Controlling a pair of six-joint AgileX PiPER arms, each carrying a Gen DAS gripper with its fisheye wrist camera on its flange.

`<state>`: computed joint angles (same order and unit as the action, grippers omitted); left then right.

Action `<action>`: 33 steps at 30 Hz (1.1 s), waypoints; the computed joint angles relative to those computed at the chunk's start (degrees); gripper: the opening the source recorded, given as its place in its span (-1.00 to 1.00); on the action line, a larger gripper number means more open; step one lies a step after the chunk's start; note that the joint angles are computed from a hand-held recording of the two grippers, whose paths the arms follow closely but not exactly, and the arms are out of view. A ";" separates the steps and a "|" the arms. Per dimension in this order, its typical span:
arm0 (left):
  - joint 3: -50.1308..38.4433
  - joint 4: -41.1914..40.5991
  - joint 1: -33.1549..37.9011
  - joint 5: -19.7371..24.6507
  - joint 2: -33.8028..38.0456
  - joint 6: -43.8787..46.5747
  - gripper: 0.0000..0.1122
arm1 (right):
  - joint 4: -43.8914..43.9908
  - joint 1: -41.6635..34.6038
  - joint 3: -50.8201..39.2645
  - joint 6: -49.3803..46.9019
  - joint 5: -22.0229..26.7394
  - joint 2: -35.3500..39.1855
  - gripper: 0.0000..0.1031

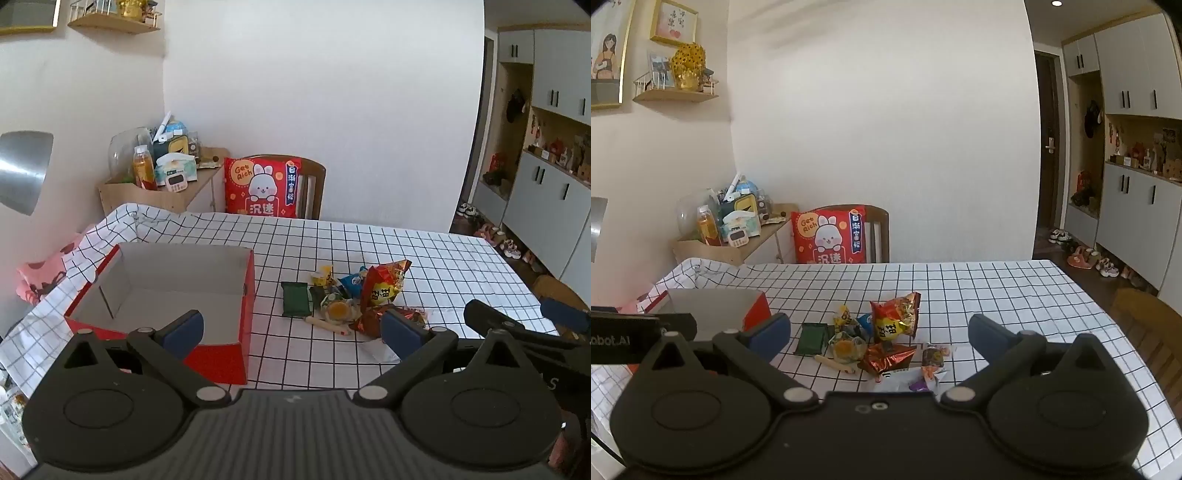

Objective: Organize snacks

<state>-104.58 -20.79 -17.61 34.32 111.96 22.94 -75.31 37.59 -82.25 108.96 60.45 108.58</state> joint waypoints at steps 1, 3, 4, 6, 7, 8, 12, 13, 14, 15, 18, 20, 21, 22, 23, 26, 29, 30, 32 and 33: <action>0.02 -0.03 0.01 0.01 0.00 -0.03 0.83 | -0.04 -0.02 0.22 0.35 -0.12 -0.10 0.99; 0.09 -0.17 0.14 0.09 -0.02 0.33 0.83 | -0.24 0.12 0.31 0.62 0.12 -0.08 0.99; 0.21 -0.29 0.20 0.17 -0.08 0.46 0.83 | -0.33 0.25 0.21 0.50 0.34 0.01 0.99; 0.80 -0.27 0.13 -0.04 -0.37 0.38 0.83 | -0.01 0.39 -0.27 0.03 0.86 0.27 0.99; 0.88 -0.23 0.10 -0.03 -0.41 0.35 0.83 | 0.18 0.36 -0.27 0.00 0.73 0.20 0.99; 0.92 -0.14 0.08 0.03 -0.43 0.22 0.83 | 0.26 0.38 -0.26 0.07 0.74 0.12 0.99; 0.47 0.70 -0.29 0.73 -0.23 -1.08 0.83 | 1.22 0.58 -1.40 -1.36 1.52 0.14 0.99; 0.35 0.93 -0.30 0.86 -0.18 -1.25 0.83 | 1.39 0.58 -1.58 -1.51 1.57 0.25 0.99; 0.29 1.21 -0.33 0.93 -0.14 -1.46 0.83 | 1.51 0.56 -1.71 -1.55 1.57 0.33 0.99; 0.27 1.44 -0.34 1.03 -0.13 -1.64 0.83 | 1.62 0.55 -1.86 -1.58 1.63 0.46 0.99; -0.06 2.20 -0.47 1.50 0.03 -2.51 0.83 | 1.26 0.62 -1.43 -1.15 1.89 0.43 0.99; -0.13 2.48 -0.39 1.67 0.06 -2.94 0.83 | 1.64 0.79 -2.05 -1.63 2.69 0.68 0.99; -0.09 2.38 -0.30 1.73 0.02 -2.96 0.83 | 2.11 0.85 -2.52 -2.26 3.13 0.92 0.99; -0.01 2.38 -0.25 1.74 -0.04 -3.01 0.83 | 2.00 0.93 -2.43 -2.20 3.34 1.01 0.99; -0.06 2.52 -0.25 1.83 -0.02 -3.13 0.83 | 2.87 0.82 -3.06 -2.91 3.23 1.14 0.99; -0.49 2.46 -0.20 2.31 0.20 -3.01 0.83 | 2.15 0.81 -2.41 -0.48 2.42 0.93 0.99; -0.90 2.18 -0.06 2.59 0.40 -2.50 0.83 | 0.46 0.92 -2.01 1.23 2.46 1.30 0.99; -0.90 1.85 -0.01 2.51 0.44 -2.16 0.83 | -0.20 0.94 -1.58 2.07 2.32 1.14 0.99; -0.56 1.06 0.04 2.04 0.29 -1.07 0.83 | -2.15 1.13 -1.08 2.95 3.07 1.47 0.99; -0.54 0.89 0.05 1.93 0.30 -0.84 0.83 | -2.16 1.13 -1.14 2.94 3.17 1.55 0.99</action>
<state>-105.12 -19.90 -17.56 36.25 112.26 22.10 -77.47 38.72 -83.39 111.90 63.62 110.12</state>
